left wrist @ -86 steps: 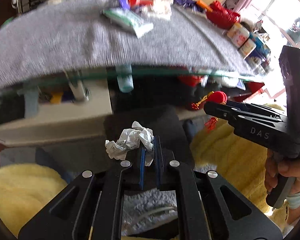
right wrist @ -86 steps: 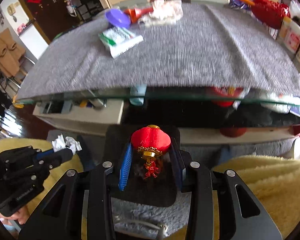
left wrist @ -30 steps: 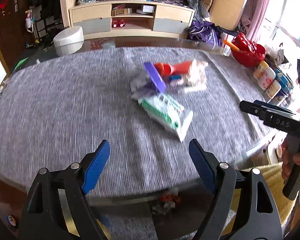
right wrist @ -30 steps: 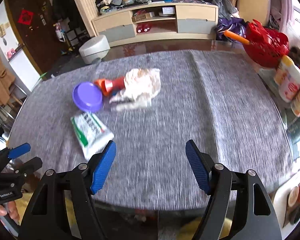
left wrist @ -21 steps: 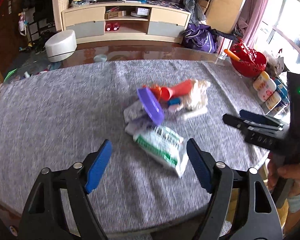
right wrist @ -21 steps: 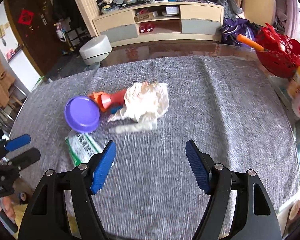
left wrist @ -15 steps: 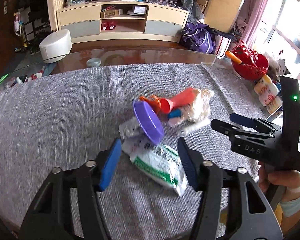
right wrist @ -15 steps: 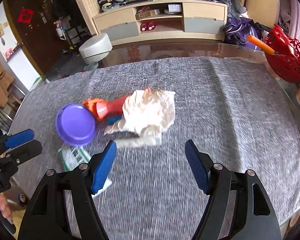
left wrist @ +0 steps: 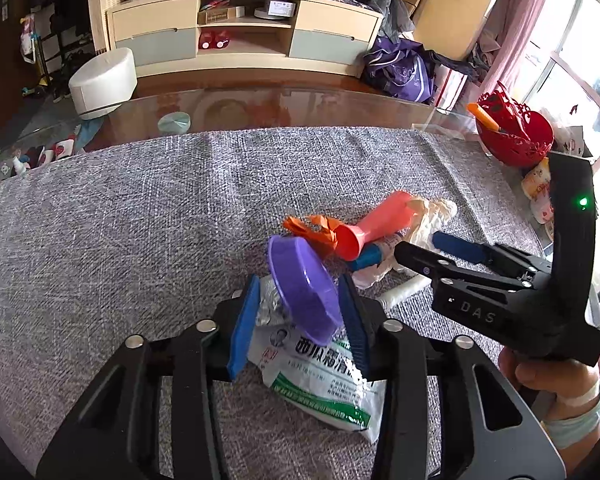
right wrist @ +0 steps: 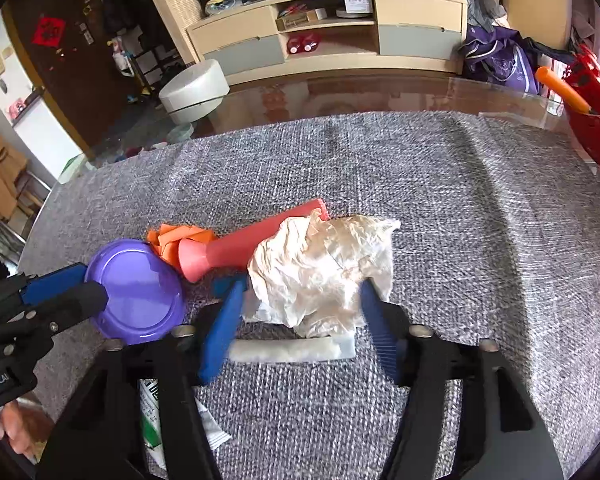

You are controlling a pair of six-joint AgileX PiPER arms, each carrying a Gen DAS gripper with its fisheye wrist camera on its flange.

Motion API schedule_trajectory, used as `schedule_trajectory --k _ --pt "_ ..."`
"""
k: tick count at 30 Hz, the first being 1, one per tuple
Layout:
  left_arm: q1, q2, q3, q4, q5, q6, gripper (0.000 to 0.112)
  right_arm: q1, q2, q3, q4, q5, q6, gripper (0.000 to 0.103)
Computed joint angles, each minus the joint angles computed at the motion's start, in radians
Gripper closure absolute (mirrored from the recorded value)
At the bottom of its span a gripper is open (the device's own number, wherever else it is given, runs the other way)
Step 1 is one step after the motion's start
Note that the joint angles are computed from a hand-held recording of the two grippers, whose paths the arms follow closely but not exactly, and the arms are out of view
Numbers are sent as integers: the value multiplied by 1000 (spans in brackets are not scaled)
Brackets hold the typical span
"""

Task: Collect trash
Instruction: 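Grasp the purple lid with the left tool while the right tool grasps crumpled white paper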

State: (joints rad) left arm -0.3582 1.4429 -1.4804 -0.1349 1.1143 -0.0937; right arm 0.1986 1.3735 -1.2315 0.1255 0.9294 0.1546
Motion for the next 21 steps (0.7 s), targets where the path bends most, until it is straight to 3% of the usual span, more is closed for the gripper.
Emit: schedule_trajectory --k 3,5,8,15,21 --pt "1 18 -12 -14 4 17 87 -6 -1 14 11 -7 -16 65" --pt "-7 26 -16 -14 2 16 91 -13 -8 23 16 -7 -21 78" --pt "-20 27 -16 -12 -3 16 94 -32 -17 32 26 -7 -37 90" --pt "-63 -4 -24 19 1 -13 101 -87 -86 38 57 23 -72 92" --pt "-100 -70 -99 76 57 -69 105 -104 -180 -13 43 98 -66 92"
